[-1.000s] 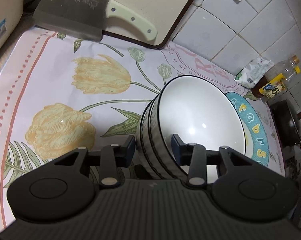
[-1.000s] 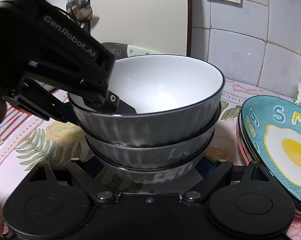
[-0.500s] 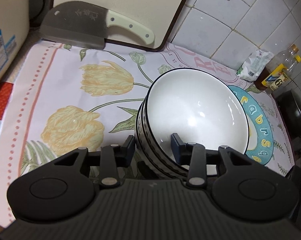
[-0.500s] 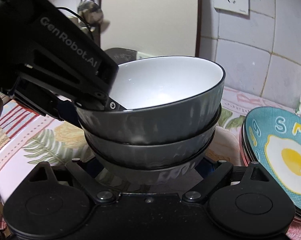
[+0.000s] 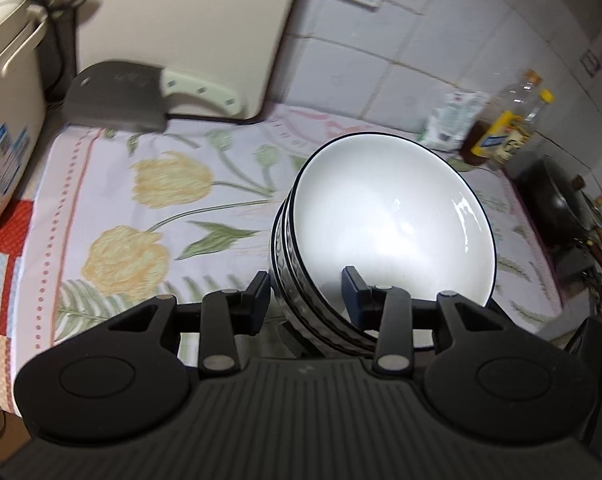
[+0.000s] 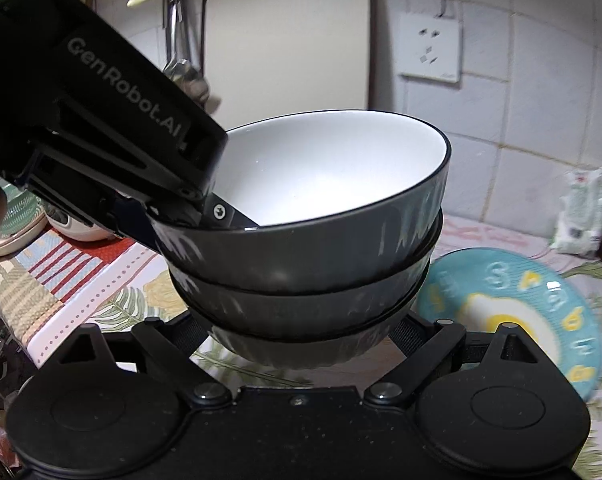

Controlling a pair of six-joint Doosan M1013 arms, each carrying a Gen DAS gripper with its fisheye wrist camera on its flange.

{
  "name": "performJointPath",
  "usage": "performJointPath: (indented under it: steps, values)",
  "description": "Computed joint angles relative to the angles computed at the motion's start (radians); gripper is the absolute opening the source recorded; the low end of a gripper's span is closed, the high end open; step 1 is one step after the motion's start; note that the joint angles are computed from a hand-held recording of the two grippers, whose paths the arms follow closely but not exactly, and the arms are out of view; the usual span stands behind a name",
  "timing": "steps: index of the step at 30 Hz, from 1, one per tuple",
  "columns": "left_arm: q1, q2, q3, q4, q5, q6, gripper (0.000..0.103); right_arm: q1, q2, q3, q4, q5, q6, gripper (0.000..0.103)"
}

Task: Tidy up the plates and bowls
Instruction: 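Lift the bowl stack with both grippers and carry it over the blue Egg plate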

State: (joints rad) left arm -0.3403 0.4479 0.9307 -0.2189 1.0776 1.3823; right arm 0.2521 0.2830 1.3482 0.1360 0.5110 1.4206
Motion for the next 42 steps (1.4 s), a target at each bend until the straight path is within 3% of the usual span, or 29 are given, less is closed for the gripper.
performJointPath:
  steps: [8,20,28,42]
  values:
    - [-0.052,0.066,-0.129,-0.016,0.05,-0.009,0.037,-0.062,-0.033,0.004,-0.032,0.029,0.003,0.096]
    - [-0.104,0.205,-0.311,0.005,0.097,-0.01,0.037,-0.162,0.008,-0.009,0.083,0.019,-0.165,0.096]
    - [-0.109,0.281,-0.405,0.008,0.149,-0.029,0.037,-0.184,0.046,-0.027,0.097,0.041,-0.188,0.095]
    - [-0.111,0.323,-0.454,0.02,0.198,-0.071,0.037,-0.194,0.08,-0.064,0.1,0.124,-0.163,0.095]
